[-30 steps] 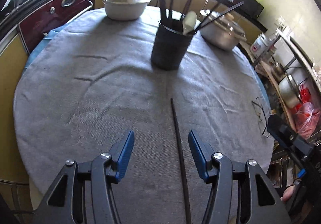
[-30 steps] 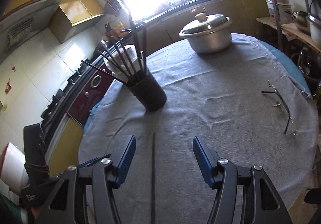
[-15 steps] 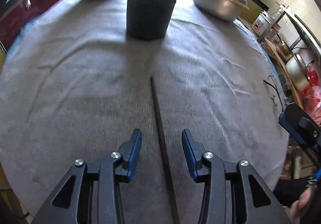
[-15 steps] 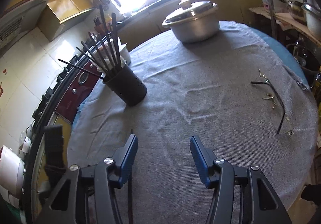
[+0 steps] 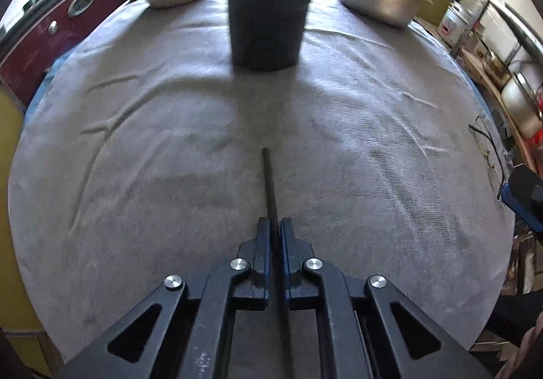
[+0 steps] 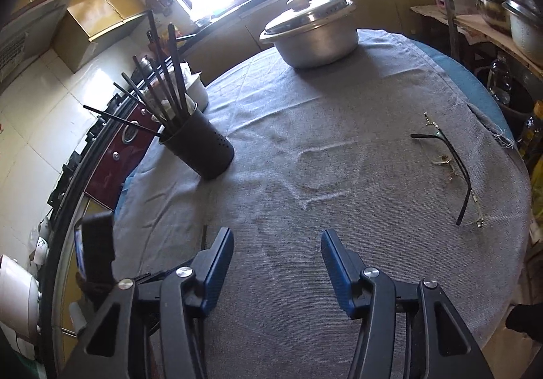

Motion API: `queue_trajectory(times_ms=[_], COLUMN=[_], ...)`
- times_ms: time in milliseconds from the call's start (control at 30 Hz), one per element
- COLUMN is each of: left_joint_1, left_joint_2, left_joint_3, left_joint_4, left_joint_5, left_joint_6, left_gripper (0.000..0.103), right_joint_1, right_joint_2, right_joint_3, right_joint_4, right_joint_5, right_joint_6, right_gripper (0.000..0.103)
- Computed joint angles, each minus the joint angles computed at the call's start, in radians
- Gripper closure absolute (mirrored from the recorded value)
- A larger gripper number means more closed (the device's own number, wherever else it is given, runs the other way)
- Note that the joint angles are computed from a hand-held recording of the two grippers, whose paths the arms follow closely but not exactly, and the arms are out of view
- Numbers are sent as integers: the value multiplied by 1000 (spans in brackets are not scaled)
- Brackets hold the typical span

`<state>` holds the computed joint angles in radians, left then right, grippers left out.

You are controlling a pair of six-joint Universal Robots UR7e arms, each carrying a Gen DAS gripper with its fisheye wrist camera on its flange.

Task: Organize utensils
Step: 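Grasp the last dark chopstick with the left tool, then carry the chopstick upright over the black cup with the left tool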

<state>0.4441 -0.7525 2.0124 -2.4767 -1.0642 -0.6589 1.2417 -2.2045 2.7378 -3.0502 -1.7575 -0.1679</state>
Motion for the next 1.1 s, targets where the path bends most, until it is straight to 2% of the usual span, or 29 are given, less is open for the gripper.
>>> queue_trajectory(times_ms=[200,367,467,633,833,867,967,1100], left_joint_1=[48,44,43,53,48,46,30,-9], left_joint_2=[-71,-138,-177,-226,-237,-235,-239,-260], left_joint_3=[58,116,136,147,138,135,131,141], left_joint_4=[-101,-232,-266,-275,-297,-305,-316,-330], left_joint_5=[-53,-39,-31,-20,-7,-7,8,63], left_joint_6=[-48,-45,-35,-20,-9,-2,13,36], left_gripper=[98,98,98,98,98,98,98,98], right_joint_1=[95,130,155,143,153,169,239,247], right_joint_2=[82,114,132,158,223,248,350,381], right_joint_3=[-9,-15,-16,-4,16,17,18,29], right_joint_4=[-45,-62,-76,-49,-26,-31,-106,-160], right_joint_5=[-69,-82,-78,7,85,83,6,-5], right_joint_6=[22,47,41,-6,-82,-94,-92,-83], right_gripper=[46,46,46,46,46,46,46,46])
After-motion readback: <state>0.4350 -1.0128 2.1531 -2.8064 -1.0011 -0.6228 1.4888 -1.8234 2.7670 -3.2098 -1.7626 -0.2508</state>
